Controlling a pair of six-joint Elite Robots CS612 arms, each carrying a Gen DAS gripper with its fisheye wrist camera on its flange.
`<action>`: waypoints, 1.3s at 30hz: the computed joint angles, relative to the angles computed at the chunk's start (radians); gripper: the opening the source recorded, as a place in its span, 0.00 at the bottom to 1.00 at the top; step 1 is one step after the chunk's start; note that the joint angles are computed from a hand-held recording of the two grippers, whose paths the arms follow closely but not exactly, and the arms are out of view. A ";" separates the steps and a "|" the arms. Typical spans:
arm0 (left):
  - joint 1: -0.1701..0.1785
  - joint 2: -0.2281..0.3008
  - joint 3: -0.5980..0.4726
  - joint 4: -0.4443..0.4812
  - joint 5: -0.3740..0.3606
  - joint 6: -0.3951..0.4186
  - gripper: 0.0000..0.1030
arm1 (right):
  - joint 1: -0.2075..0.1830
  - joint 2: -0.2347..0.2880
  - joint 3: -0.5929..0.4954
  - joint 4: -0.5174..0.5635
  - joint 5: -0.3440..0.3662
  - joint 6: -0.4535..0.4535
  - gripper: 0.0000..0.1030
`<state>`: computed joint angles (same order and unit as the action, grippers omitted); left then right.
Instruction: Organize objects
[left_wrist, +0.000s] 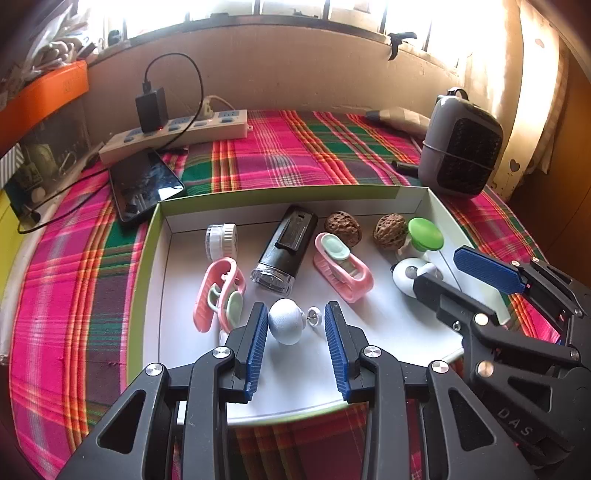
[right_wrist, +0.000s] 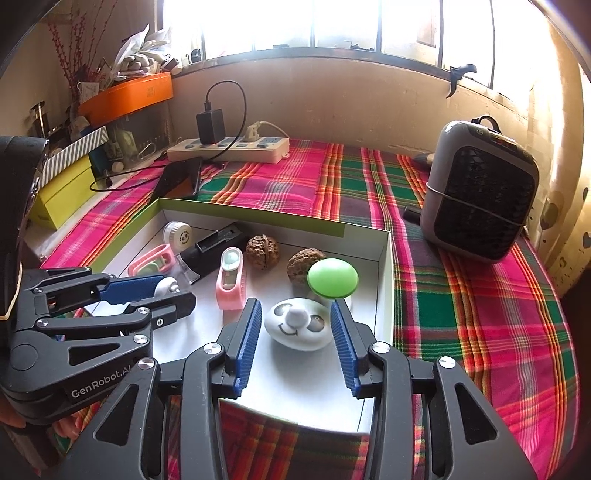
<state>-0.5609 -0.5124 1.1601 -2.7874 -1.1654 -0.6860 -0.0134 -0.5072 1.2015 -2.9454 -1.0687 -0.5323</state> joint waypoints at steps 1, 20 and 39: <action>-0.002 -0.003 0.005 -0.004 0.007 -0.002 0.29 | -0.001 -0.002 0.004 -0.005 0.001 0.002 0.47; -0.070 -0.095 0.168 -0.047 0.125 -0.094 0.30 | -0.023 -0.091 0.172 -0.066 0.039 0.012 0.48; -0.123 -0.127 0.268 0.024 0.138 -0.235 0.30 | -0.041 -0.147 0.332 -0.111 -0.039 -0.013 0.48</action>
<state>-0.6840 -0.6394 1.4282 -2.7632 -1.0271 -0.9207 -0.0544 -0.6545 1.5332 -3.0561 -1.1079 -0.5457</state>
